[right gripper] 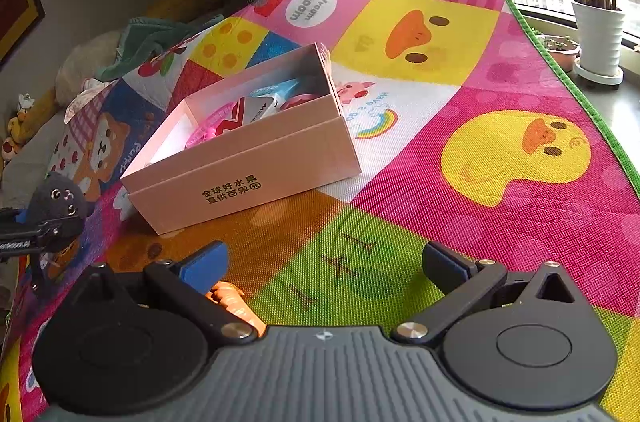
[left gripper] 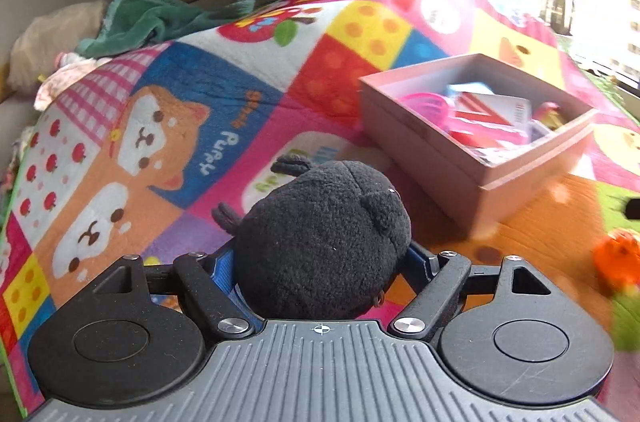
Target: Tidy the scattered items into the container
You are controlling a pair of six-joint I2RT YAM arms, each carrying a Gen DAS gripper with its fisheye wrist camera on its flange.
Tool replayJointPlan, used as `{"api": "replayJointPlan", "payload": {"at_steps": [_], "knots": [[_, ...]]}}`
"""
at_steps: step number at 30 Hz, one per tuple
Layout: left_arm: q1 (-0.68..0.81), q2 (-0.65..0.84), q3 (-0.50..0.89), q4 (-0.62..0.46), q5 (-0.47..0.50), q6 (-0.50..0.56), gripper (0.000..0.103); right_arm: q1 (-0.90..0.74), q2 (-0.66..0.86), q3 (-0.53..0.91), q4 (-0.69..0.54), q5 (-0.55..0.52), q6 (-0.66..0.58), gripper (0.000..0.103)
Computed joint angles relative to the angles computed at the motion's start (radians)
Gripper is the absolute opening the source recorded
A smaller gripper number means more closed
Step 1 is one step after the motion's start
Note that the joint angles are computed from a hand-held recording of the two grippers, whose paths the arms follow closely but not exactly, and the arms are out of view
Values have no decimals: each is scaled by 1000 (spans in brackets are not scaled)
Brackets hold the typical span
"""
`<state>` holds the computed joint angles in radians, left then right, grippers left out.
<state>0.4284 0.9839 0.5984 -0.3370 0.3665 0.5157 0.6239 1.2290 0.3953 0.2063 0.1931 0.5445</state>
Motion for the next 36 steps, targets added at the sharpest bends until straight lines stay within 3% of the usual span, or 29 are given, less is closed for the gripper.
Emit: {"api": "replayJointPlan", "payload": {"at_steps": [3,6,10,15,22,26,29,32,36], "knots": [[19,-142,2,-237,94,124,84,1,1,0,0,1,1,103],[-10,-200,13,-429,120,225,85,5,4,4,-6,8,-1,103],[-99,-230,-12,-563,98,292,88,13,9,11,-15,18,-4,103],[-216,-291,-70,-533,16,246,96,14,11,13,-18,22,-4,103],[-196,-336,-84,-567,0,293,102,24,24,25,-30,36,-11,103],[-242,-435,-164,-494,-44,193,103,27,28,29,-32,38,-10,103],[-205,-391,-165,-481,2,121,103,31,34,37,-40,42,-12,103],[-140,-321,-149,-489,56,115,103,35,44,54,-62,48,-25,103],[-159,-357,-165,-485,42,86,103,36,57,76,-91,49,-48,103]]}}
